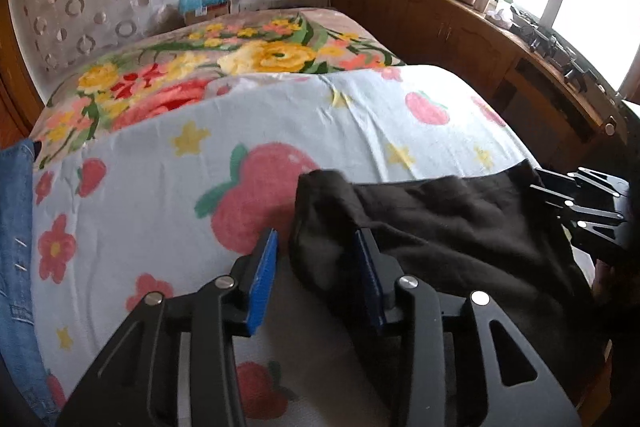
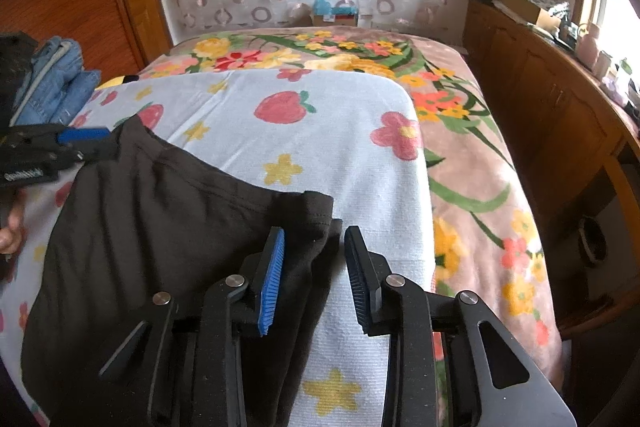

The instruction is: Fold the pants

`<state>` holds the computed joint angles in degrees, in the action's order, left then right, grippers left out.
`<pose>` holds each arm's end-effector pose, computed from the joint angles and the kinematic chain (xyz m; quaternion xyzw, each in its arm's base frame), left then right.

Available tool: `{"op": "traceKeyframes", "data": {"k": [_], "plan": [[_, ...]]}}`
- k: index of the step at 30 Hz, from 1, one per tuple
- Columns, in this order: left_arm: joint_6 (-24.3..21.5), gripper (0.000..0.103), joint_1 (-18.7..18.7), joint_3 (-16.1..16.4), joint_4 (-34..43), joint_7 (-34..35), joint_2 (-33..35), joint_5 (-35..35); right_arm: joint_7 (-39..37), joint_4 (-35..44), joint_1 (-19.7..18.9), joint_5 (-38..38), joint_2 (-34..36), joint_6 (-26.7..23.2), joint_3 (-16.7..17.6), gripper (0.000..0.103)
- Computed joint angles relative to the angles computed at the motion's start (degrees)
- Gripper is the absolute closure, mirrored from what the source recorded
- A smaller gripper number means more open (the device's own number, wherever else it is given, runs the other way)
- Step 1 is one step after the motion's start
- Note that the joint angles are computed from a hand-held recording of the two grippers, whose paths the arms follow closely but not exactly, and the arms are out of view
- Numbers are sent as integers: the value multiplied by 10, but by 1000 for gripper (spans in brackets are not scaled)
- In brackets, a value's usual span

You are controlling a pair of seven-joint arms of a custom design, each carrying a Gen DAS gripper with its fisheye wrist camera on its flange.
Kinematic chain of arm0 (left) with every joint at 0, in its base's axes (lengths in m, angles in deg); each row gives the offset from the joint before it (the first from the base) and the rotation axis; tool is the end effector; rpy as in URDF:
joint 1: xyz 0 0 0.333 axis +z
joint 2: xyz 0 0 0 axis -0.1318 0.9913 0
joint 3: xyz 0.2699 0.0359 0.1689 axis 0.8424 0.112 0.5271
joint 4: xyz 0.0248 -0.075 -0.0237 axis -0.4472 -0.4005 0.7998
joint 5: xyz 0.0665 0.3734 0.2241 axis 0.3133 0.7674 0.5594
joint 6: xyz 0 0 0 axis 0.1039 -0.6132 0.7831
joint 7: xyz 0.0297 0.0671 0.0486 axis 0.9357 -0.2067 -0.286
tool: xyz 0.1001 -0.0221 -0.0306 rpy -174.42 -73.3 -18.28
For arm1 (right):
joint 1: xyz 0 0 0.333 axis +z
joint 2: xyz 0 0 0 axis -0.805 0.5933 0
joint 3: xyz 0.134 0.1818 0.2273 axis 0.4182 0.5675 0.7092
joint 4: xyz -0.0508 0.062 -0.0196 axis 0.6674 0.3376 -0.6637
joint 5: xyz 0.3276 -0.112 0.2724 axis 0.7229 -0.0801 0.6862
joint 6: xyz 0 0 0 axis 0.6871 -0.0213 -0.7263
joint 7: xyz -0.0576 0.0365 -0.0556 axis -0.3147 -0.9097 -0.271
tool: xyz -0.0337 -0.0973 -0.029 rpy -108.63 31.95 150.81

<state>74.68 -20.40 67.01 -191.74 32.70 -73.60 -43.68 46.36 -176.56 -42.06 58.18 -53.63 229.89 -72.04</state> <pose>0.5073 -0.1375 0.4391 -0.6261 0.7124 -0.2760 0.1558 0.5556 0.0678 0.4289 -0.8141 0.4721 -0.1721 0.2911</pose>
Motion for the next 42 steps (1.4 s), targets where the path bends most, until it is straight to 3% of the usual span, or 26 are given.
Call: {"op": "traceKeyframes", "data": {"k": [6, 9, 11, 13, 17, 28, 34, 42], "plan": [[32, 64, 16, -20, -10, -25, 5, 43, 9, 4, -1, -9, -8, -43, -1, 89], [48, 65, 3, -8, -15, -20, 5, 41, -11, 18, 1, 22, -3, -77, -9, 98], [48, 85, -39, 28, -17, 38, 2, -17, -24, 21, 0, 38, -3, -90, -10, 99], [42, 95, -47, 34, -18, 47, -5, -35, -38, 15, 1, 59, -13, -92, -9, 100], [59, 98, -37, 20, -43, 29, -46, -32, -71, -9, 11, 97, -53, -76, -10, 100], [82, 99, -43, 13, -136, -42, -270, 56, -101, -87, 64, 124, -229, -29, -34, 100], [56, 99, -35, 17, -169, -72, -396, 110, -90, -123, 101, 111, -328, -8, -42, 100], [10, 99, -22, 28, -207, -86, -530, 153, -59, -153, 152, 79, -407, 8, -42, 100]]}}
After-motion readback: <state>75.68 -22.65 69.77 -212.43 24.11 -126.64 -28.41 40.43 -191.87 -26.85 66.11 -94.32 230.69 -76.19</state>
